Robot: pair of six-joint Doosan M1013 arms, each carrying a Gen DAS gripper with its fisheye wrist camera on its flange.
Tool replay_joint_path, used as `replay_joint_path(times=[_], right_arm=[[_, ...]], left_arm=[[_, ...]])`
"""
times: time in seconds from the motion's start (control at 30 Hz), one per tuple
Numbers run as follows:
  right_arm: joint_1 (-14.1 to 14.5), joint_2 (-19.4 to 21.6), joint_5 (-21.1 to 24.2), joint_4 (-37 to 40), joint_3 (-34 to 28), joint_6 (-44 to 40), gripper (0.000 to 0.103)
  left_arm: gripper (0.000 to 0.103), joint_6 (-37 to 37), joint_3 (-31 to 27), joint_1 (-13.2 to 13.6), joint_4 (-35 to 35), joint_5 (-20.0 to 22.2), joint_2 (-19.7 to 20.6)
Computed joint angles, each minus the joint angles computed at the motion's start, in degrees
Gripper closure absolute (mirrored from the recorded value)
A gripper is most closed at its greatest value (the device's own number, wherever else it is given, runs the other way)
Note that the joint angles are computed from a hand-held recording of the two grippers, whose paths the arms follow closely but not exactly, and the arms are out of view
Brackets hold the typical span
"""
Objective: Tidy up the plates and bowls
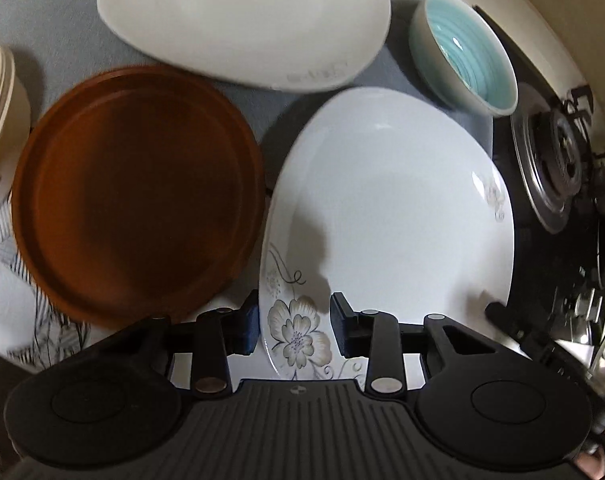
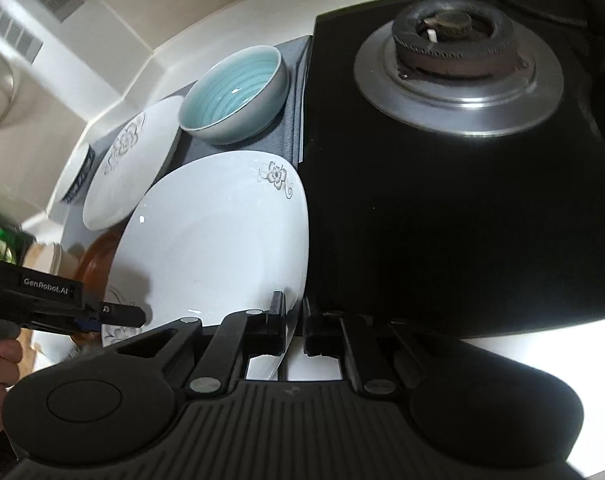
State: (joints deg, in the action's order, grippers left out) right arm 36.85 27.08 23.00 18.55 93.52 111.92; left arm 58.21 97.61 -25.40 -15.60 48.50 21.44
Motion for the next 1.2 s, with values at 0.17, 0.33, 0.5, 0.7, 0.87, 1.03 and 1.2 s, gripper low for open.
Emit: replay_joint_path(times=[0.17, 0.33, 0.5, 0.7, 0.87, 1.03, 1.2], right_arm=[[-1.75, -0.92, 1.03, 9.92, 0.89, -12.28, 0.095], [-3.57, -0.12, 4.04, 19.62, 0.46, -22.03, 0.093], [-4.09, 1.11, 6.25, 22.83, -0.66, -27.23, 0.091], [-2.42, 0.8, 4.99, 12.47, -1.49, -17.93, 0.094], [-1.52, -0.46, 3.06, 7.59, -0.27, -11.13, 0.094], [-1.06, 0.16, 3.18, 5.6, -0.75, -5.71, 0.093], [-1.19, 0.81, 1.42, 9.48, -0.35, -4.03, 0.09]], left_arm=[[0.056, 3.47, 1.49, 1.2, -4.55, -2.9, -0.24], [0.035, 7.07, 1.93, 2.48, -9.38, -6.15, -0.18], [0.043, 0.82, 0.62, 0.81, -1.81, -6.24, 0.08], [0.069, 2.88, -0.02, 0.76, 1.02, -3.35, 0.16], [0.066, 11.73, 0.13, 1.77, -3.92, -2.39, 0.51], [0.063, 16.31, -1.02, 3.19, -7.18, -1.78, 1.58], [0.073, 17.09, -1.6, 3.47, -6.71, -1.2, 1.83]])
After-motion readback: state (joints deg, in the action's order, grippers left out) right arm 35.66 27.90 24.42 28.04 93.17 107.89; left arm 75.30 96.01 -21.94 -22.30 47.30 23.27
